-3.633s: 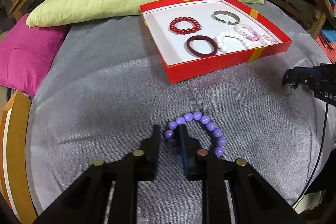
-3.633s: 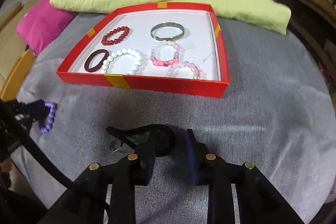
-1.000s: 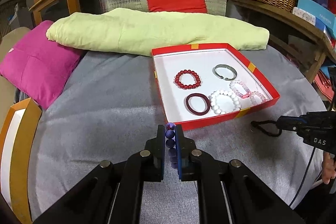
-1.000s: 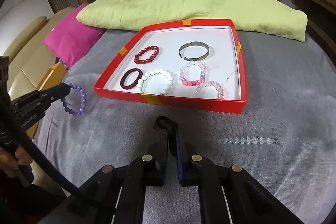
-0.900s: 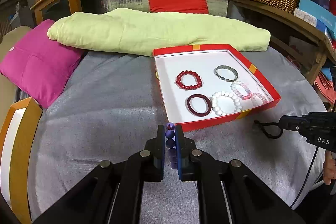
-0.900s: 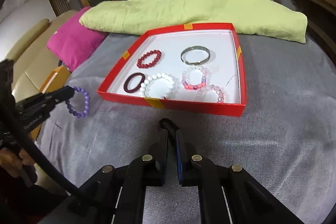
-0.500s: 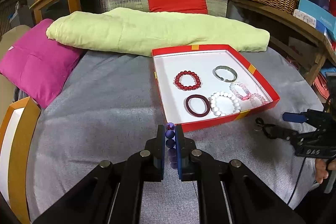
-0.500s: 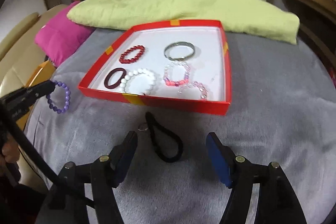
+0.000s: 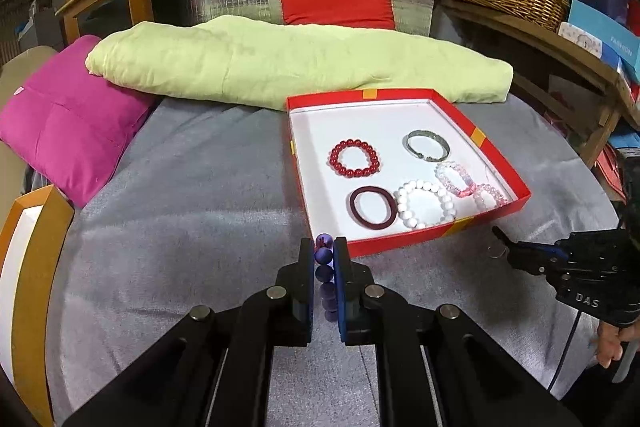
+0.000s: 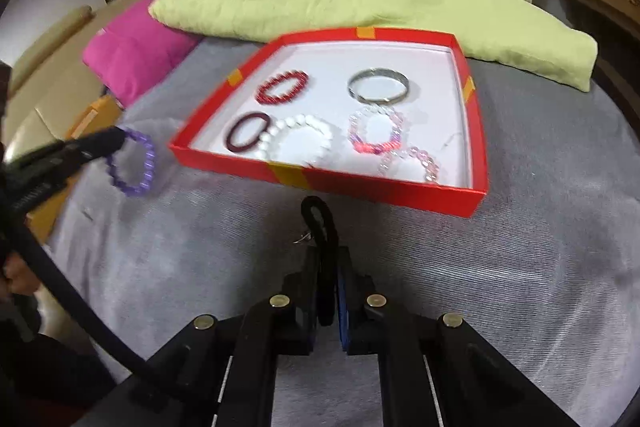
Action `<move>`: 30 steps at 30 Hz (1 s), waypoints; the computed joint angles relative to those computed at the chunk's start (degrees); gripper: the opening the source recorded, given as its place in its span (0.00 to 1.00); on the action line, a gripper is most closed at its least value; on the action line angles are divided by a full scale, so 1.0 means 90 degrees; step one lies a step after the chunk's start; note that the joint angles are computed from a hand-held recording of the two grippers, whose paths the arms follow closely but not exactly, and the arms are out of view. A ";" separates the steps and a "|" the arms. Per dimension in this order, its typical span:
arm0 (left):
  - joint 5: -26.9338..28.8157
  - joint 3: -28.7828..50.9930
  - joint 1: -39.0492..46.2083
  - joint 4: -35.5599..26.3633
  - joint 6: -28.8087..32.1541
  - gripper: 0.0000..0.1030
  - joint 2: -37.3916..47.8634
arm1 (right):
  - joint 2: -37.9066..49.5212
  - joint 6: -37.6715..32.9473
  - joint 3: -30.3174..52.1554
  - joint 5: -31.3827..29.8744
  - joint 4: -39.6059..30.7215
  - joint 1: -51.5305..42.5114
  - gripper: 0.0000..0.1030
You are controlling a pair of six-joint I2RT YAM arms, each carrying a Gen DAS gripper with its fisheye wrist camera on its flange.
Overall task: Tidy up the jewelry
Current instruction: 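Carry purple beads over tray with left tool while right carries hair tie there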
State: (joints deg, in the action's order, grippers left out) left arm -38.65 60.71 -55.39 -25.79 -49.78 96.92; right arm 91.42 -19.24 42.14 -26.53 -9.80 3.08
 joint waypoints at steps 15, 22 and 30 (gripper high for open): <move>-0.0245 -0.0081 -0.0078 0.1244 0.0717 0.09 -0.0101 | -0.0474 0.0577 -0.0026 -0.1335 -0.0009 -0.0330 0.08; -0.0373 -0.0143 -0.0130 0.1756 0.1029 0.09 -0.0087 | -0.0336 0.1033 0.0005 -0.1420 0.0339 -0.0405 0.08; -0.0289 -0.0044 0.0024 0.1982 0.1116 0.09 0.0074 | -0.0190 0.1335 0.0096 -0.1439 0.0536 -0.0382 0.08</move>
State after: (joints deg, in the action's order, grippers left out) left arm -41.25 60.32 -55.18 -7.95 -39.74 97.58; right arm 89.71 -7.23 43.01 -39.48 -4.97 -0.36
